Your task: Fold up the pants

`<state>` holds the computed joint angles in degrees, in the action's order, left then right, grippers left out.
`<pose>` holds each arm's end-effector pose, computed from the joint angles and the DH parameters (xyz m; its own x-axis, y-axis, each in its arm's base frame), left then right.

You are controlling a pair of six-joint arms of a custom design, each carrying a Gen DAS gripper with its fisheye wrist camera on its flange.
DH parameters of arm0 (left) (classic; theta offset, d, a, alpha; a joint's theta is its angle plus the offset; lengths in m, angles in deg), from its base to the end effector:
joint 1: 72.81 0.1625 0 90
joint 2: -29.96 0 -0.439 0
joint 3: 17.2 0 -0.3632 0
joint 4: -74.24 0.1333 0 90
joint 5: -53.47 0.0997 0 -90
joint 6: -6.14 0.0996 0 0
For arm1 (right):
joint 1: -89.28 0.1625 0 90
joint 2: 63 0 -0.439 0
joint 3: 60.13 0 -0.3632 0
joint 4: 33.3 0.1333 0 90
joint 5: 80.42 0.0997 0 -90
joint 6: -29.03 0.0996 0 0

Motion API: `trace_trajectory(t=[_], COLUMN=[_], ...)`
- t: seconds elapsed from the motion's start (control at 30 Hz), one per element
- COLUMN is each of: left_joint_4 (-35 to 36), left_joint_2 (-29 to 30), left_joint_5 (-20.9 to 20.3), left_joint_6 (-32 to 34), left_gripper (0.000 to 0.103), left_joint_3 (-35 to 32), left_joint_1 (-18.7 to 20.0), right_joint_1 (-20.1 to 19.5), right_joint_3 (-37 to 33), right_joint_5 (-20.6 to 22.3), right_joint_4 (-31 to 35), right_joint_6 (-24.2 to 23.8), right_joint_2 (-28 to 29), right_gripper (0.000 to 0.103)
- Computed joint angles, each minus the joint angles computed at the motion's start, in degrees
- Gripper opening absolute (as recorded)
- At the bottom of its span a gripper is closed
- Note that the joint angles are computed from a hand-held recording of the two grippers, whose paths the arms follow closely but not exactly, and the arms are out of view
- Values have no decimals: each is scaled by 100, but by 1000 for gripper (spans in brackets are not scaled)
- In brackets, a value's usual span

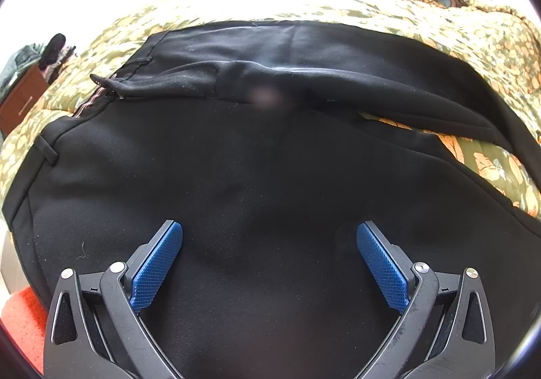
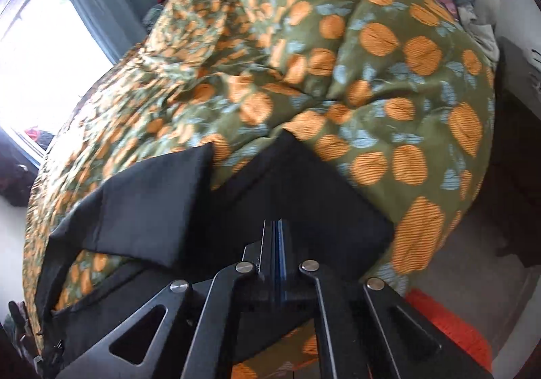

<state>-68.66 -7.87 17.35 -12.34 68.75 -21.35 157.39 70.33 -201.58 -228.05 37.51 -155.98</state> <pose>-0.2649 -0.6756 0.1111 -0.6739 0.0513 -0.7371 0.4294 0.8390 -0.3342 -0.0667 -0.3854 0.4389 -0.5881 0.8064 0.0617 0.2333 0.2423 -0.9417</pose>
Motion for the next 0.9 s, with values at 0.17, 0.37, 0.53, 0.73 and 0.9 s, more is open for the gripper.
trace_trajectory(t=[0.17, 0.37, 0.53, 0.73, 0.9], left_joint_4=[-215, -252, 24, 824, 1652], left_joint_2=[56, 37, 31, 39, 1182], left_joint_5=[146, 107, 122, -1443, -3422], left_joint_6=[100, 152, 18, -324, -520], left_gripper=[103, 103, 103, 102, 102], left_joint_3=[72, 86, 14, -1116, -3639], left_joint_1=[-25, -18, -35, 47, 412], right_joint_1=[-145, -213, -423, 22, 419], right_joint_3=[581, 166, -36, -172, -145], right_joint_5=[2514, 3054, 2716, 2306, 3109], right_joint_4=[-197, -957, -1548, -1143, -904], right_joint_6=[-92, 1018, 1806, 467, -702], right_joint_2=[-117, 1160, 1356, 902, 264], right_gripper=[48, 57, 42, 8, 8])
